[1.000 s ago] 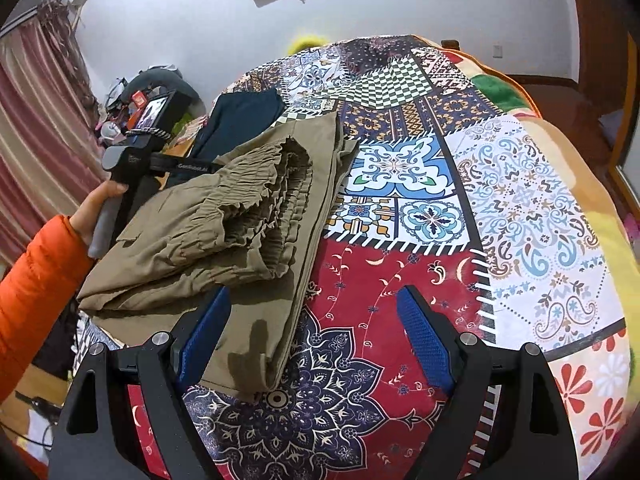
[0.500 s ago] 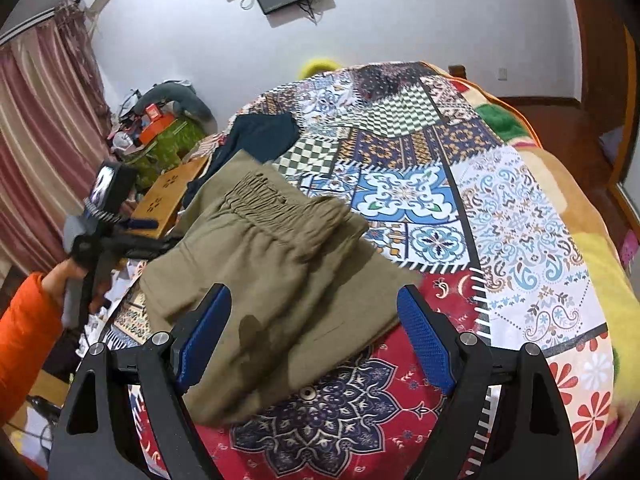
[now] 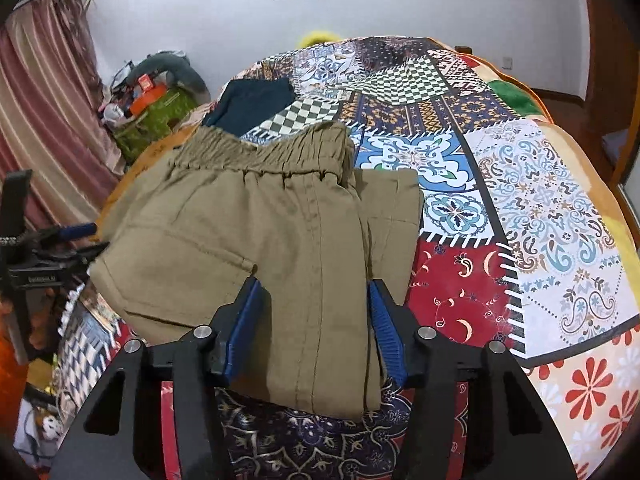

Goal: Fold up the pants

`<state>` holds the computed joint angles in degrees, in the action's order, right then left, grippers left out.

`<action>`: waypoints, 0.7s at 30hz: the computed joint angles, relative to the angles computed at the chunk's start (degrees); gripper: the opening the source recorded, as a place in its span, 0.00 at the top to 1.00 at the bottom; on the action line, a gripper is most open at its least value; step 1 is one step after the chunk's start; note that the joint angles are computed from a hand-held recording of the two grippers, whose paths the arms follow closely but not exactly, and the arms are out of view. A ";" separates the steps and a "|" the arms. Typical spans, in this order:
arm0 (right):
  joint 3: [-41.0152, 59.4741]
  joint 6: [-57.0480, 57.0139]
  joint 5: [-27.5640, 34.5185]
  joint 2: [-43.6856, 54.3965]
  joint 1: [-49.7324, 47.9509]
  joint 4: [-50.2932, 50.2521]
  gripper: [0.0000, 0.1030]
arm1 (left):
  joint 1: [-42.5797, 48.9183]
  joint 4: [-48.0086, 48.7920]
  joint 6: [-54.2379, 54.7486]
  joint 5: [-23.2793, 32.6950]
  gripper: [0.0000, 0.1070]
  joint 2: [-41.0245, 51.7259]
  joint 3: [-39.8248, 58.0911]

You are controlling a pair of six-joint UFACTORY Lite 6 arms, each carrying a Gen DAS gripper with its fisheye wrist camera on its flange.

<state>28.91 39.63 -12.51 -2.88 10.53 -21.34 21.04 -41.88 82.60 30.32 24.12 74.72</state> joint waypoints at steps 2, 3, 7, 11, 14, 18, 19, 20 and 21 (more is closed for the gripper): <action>-0.07 -1.47 0.92 -0.34 -0.40 -0.11 0.57 | 1.29 0.30 -1.05 -0.80 0.23 0.82 0.67; -0.01 -0.94 1.42 -0.50 -0.74 -1.13 0.58 | 1.53 2.15 -2.59 -2.31 0.24 1.30 0.87; -0.56 5.72 2.34 -1.76 -2.11 -8.80 0.58 | 4.46 3.65 -2.58 -0.93 0.25 1.67 1.88; 0.75 20.69 4.13 -3.44 -3.22 -23.77 0.58 | 5.71 2.03 -2.01 5.12 0.25 -0.31 4.24; 2.87 31.57 4.47 -4.66 -3.54 -34.23 0.55 | 4.25 -1.01 -1.26 9.26 0.25 -2.38 5.67; 6.47 37.49 2.32 -4.13 -3.43 -40.02 0.50 | -1.40 -4.32 -1.79 12.82 0.24 -3.36 8.22; 7.70 37.36 2.61 -3.35 -2.87 -40.11 0.50 | -3.14 -4.46 -2.50 13.57 0.24 -3.03 9.05; 9.25 37.45 2.59 -2.07 -2.23 -40.65 0.50 | -4.92 -5.02 -2.58 14.89 0.24 -2.44 9.99; 10.48 37.96 2.38 -0.98 -1.74 -41.40 0.50 | -6.28 -5.92 -2.12 15.71 0.26 -2.00 10.48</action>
<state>39.40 77.59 -10.14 -3.86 8.79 -62.74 14.75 -47.81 80.48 46.04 22.12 85.19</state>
